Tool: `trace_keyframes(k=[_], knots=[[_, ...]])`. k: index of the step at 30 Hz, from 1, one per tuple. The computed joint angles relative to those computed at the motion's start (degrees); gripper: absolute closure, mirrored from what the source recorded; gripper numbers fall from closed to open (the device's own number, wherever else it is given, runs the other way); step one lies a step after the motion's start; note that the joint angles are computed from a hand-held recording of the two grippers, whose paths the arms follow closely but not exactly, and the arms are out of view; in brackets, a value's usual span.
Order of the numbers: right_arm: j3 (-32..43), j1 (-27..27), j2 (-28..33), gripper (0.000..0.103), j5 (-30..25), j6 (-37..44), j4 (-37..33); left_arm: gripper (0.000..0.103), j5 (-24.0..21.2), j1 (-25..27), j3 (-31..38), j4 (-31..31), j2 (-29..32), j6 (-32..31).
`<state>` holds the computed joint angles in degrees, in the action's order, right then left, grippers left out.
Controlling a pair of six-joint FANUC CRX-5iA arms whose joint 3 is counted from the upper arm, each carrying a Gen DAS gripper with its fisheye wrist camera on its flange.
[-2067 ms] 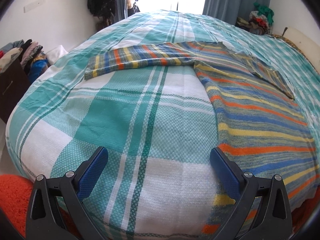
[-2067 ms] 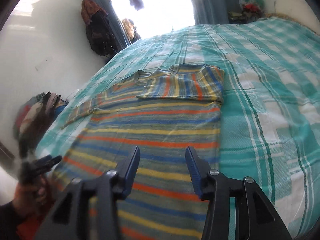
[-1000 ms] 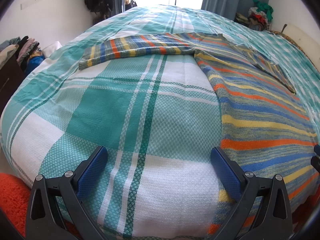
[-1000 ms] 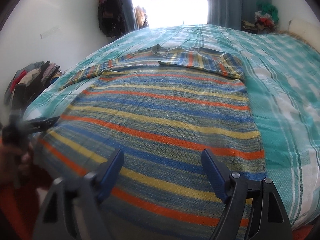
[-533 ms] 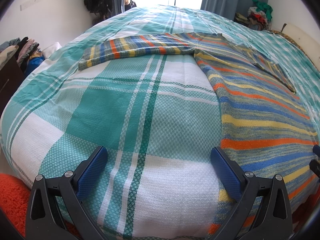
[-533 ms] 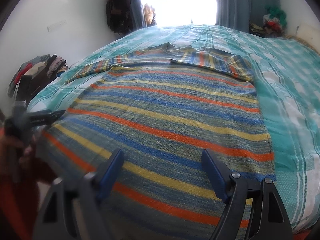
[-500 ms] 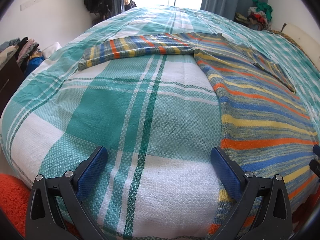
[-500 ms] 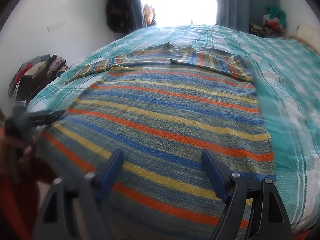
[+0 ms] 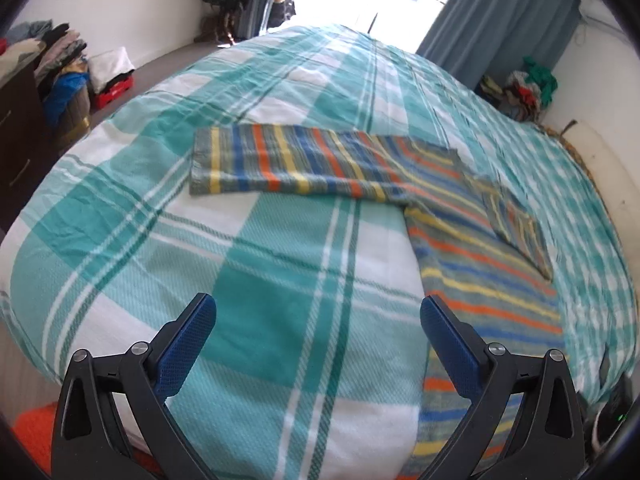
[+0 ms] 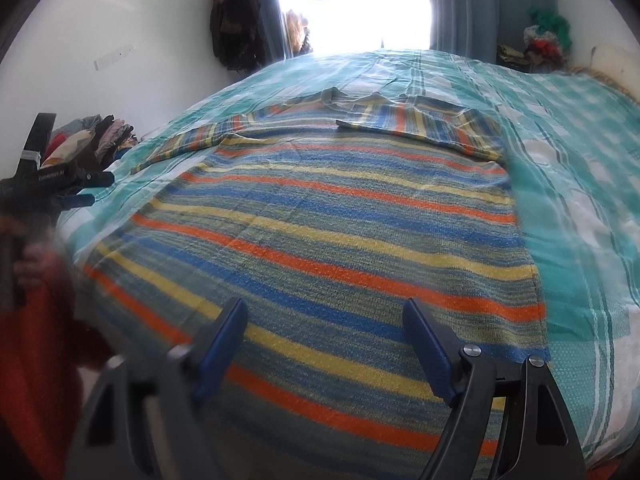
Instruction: Fold small clothes
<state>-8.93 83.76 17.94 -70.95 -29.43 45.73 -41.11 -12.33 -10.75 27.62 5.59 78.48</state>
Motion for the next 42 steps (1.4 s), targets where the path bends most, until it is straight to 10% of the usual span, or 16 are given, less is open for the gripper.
trace_keyframes(k=[3,13,15,16,17,22,27,29,32,36,42], knots=[[-0.3,-0.3,-0.2,0.024,0.9,-0.1,-0.2,0.001,-4.2,5.2,4.7,9.7,6.1,-0.4],[0.7,-0.4,0.7,0.022,0.4,1.8,-1.2,0.025,-11.5,6.0,26.1,-5.2,24.3,17.1],[0.5,-0.4,0.6,0.022,0.4,1.4,-1.3,0.06,-10.5,5.0,27.3,-6.4,25.0,16.9],[0.4,-0.4,0.5,0.022,0.5,1.2,-1.2,0.098,-13.4,4.5,30.5,-7.4,26.7,16.7],[0.3,-0.4,0.4,0.022,0.6,1.0,-1.2,0.101,-16.2,3.4,34.8,-11.1,28.1,18.7],[-1.0,-0.5,-0.7,0.022,2.1,-0.8,-0.3,0.102,-17.9,-4.2,49.0,-18.2,29.8,14.2],[-1.8,-0.7,-1.3,0.022,3.5,-1.7,0.5,0.1,-16.5,-13.1,55.3,-7.0,32.5,-1.4],[-1.8,-0.8,-1.2,0.022,3.5,-1.6,0.6,0.084,-18.6,-16.3,58.5,-3.3,35.6,-5.1],[-1.7,-0.6,-1.2,0.022,3.6,-1.6,0.7,0.034,-22.4,-19.3,64.7,-6.9,40.4,-2.9],[-2.3,-0.2,-1.7,0.022,4.3,-1.8,1.5,0.04,-22.1,-17.7,63.9,-12.6,41.2,5.1],[-2.5,-0.7,-1.7,0.022,5.6,-0.5,1.4,0.045,-32.9,-15.8,72.6,-23.0,46.8,15.3]])
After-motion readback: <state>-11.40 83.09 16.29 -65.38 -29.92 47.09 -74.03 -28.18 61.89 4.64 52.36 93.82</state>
